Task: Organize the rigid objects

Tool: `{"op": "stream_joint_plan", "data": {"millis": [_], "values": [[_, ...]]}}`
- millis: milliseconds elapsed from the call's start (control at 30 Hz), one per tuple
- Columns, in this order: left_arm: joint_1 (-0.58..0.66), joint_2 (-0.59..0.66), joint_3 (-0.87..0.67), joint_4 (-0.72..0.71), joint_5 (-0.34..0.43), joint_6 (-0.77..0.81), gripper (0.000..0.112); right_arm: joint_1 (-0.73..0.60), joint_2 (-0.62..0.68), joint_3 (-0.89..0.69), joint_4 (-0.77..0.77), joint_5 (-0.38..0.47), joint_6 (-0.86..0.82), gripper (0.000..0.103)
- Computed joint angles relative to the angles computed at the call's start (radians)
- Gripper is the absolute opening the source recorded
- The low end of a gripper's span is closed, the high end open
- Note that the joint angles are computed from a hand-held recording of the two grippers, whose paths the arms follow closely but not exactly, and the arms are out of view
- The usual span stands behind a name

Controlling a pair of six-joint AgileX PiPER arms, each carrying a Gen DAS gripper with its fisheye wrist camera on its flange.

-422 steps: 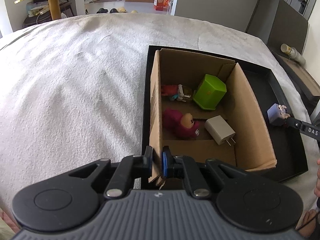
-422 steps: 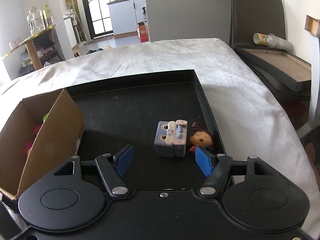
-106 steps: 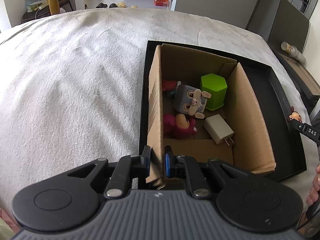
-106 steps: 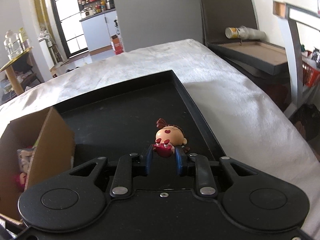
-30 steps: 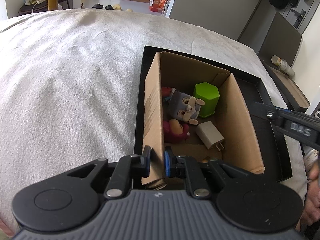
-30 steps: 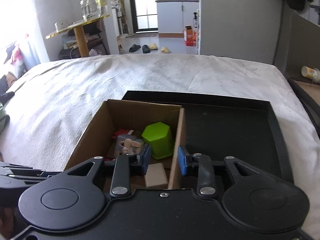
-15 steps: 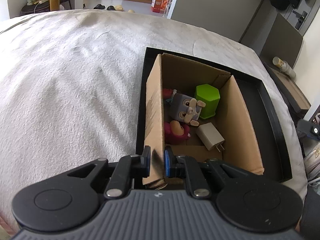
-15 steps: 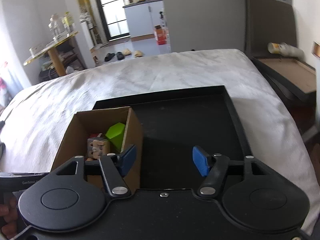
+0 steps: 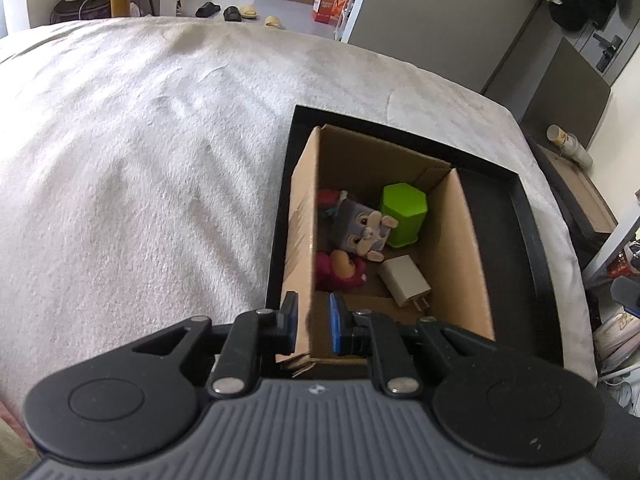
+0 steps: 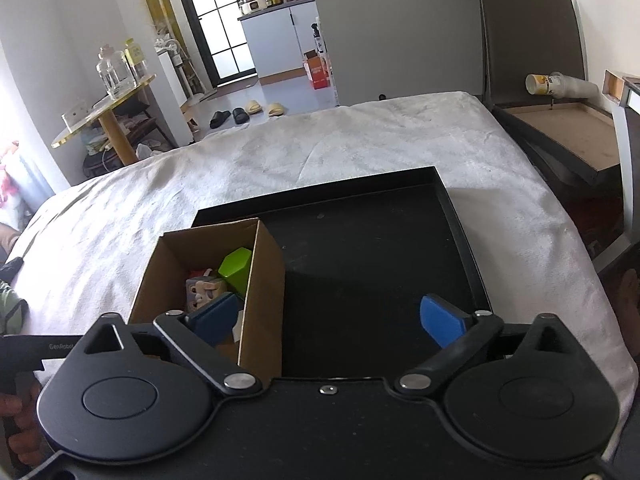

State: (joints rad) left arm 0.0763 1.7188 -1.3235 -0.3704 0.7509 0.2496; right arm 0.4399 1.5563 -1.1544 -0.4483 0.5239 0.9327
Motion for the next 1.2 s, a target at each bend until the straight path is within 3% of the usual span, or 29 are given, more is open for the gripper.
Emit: {"op": "stream_joint_plan", "data": {"millis": [133, 200, 300, 600, 900, 1200], "values": [[-0.024, -0.020, -0.051, 0.060, 0.051, -0.050, 0.027, -0.009, -0.016, -0.011, 0.051, 0.007, -0.043, 0.103], [-0.034, -0.036, -0.068, 0.079, 0.070, -0.061, 0.040, -0.010, -0.025, -0.014, 0.061, 0.013, -0.051, 0.103], [-0.045, -0.059, -0.086, 0.097, 0.092, -0.075, 0.049, -0.009, -0.039, -0.019, 0.073, 0.019, -0.060, 0.103], [-0.085, -0.138, -0.151, 0.126, 0.173, -0.099, 0.078, 0.003, -0.076, -0.074, 0.081, 0.114, -0.084, 0.103], [-0.128, -0.196, -0.221, 0.173, 0.284, -0.130, 0.091, 0.005, -0.115, -0.152, 0.145, 0.244, -0.144, 0.103], [-0.132, -0.273, -0.235, 0.162, 0.341, -0.120, 0.095, 0.051, -0.180, -0.174, 0.097, 0.320, -0.127, 0.103]]}}
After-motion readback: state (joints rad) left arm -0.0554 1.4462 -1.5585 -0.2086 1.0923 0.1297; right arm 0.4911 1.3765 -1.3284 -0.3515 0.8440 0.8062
